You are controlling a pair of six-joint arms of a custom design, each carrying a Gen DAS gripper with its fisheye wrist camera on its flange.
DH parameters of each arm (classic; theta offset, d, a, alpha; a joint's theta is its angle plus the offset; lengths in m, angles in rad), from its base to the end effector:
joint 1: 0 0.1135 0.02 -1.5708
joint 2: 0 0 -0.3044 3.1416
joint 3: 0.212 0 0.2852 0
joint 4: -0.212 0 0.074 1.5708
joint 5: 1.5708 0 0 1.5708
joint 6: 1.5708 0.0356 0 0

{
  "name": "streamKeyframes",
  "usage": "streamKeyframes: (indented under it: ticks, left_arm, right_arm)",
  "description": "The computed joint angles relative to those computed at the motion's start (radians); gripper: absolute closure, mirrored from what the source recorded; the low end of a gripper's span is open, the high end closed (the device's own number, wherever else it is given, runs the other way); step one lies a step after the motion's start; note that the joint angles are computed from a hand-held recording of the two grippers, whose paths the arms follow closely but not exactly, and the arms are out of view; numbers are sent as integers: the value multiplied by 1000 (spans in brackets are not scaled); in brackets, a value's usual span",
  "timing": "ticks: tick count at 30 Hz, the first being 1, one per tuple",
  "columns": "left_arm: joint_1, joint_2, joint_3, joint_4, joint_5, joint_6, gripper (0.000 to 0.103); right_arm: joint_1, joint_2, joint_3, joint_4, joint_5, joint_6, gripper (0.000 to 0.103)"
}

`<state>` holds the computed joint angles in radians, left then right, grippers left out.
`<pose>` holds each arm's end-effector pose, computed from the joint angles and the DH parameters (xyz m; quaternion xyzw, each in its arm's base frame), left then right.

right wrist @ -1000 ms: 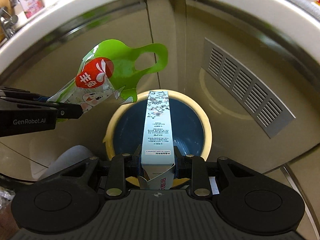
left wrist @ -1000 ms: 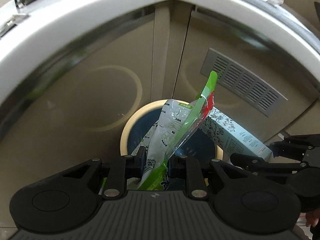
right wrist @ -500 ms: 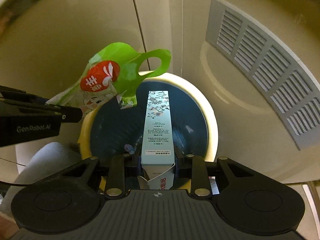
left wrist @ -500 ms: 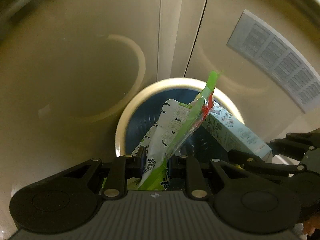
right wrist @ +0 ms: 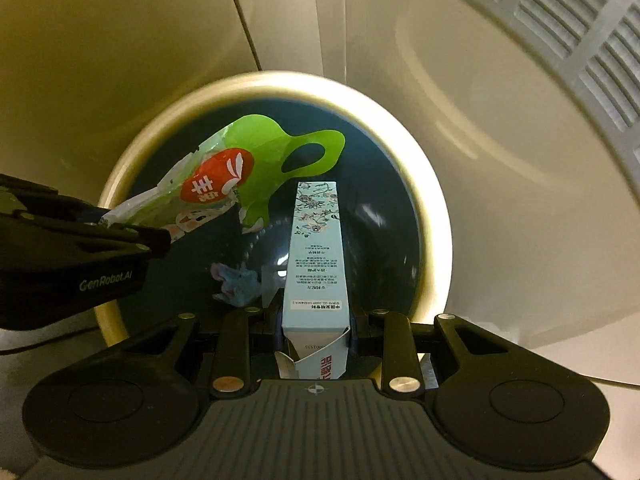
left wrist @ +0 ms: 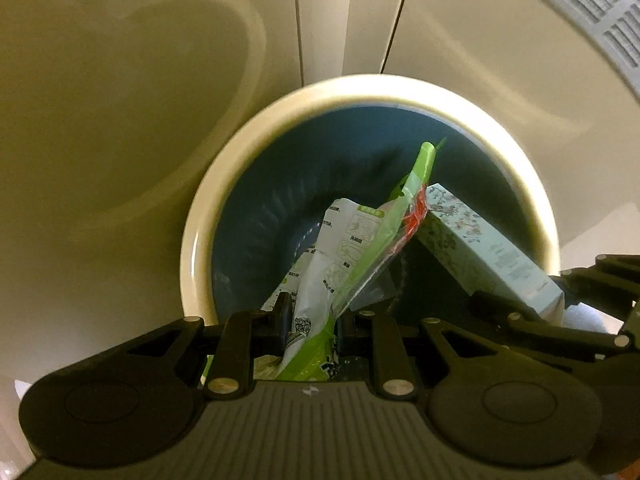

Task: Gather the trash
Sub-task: 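Lower the green bag with the left tool while the right tool lowers the tissue box into the bin, then open both tools to drop the bag and box into the bin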

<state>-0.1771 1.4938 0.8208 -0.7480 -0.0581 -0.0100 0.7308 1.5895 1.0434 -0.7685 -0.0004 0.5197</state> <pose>0.2645 -0.0452 0.1818 0.0810 0.9935 0.0218 0.0772 0.2404 0.2155 0.2183 -0.1045 0.9863 0.0749 0.1035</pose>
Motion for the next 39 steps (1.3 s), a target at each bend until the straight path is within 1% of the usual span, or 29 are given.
streamKeyframes:
  ticks: [5, 12, 14, 16, 17, 19, 20, 21, 22, 23, 24, 25, 26, 27, 28, 30, 33, 35, 39]
  left_arm:
    - [-10, 92, 15, 24, -10, -21, 80]
    - [-18, 147, 36, 22, -19, -24, 80]
    - [-17, 164, 49, 20, -19, -20, 78]
    - [-21, 170, 60, 15, -15, -22, 71]
    - [-18, 181, 55, 31, -14, -18, 66]
    - [-16, 176, 53, 30, -14, -14, 47]
    - [-16, 170, 54, 24, -15, -18, 25]
    - [-12, 155, 54, 17, -18, -21, 11]
    - [-12, 139, 46, 25, -33, -32, 7]
    - [-12, 135, 39, 35, -39, -40, 0]
    - [-5, 128, 42, 26, -36, -42, 0]
    - [6, 124, 49, 11, -21, -38, 0]
    - [14, 117, 56, -7, -10, -38, 0]
    - [21, 106, 60, -22, -1, -37, 0]
    - [27, 96, 68, -40, 2, -36, 0]
    - [34, 63, 77, -72, -10, -34, 0]
    - [53, -22, 99, -150, 14, -29, 0]
    - [71, -92, 107, -200, 37, -25, 0]
    - [91, -241, 124, -302, 50, -18, 0]
  right_arm:
    - [-9, 59, -6, 23, -6, -20, 72]
    - [-21, 119, -4, 44, -12, -15, 72]
    - [-27, 126, -3, 46, -14, -18, 72]
    - [-33, 131, -3, 46, -14, -18, 72]
    - [-35, 133, -3, 46, -13, -17, 72]
    - [-37, 140, 0, 46, -13, -16, 72]
    - [-34, 153, -1, 59, -14, -8, 72]
    - [-35, 160, -2, 69, -16, -4, 72]
    - [-37, 160, -1, 67, -17, -2, 71]
    - [-37, 160, 1, 62, -15, 2, 68]
    - [-39, 157, 1, 60, -14, 10, 55]
    - [-43, 149, -1, 62, -18, 17, 46]
    - [-46, 140, -2, 62, -26, 21, 43]
    - [-45, 134, 4, 50, -24, 22, 35]
    - [-43, 122, 6, 44, -19, 18, 32]
    - [-35, 90, 10, 26, -4, 9, 29]
    - [-27, 20, 11, -9, 1, 7, 25]
    - [-22, -42, 10, -38, 6, 7, 24]
    - [19, -178, 5, -92, 37, 30, 17]
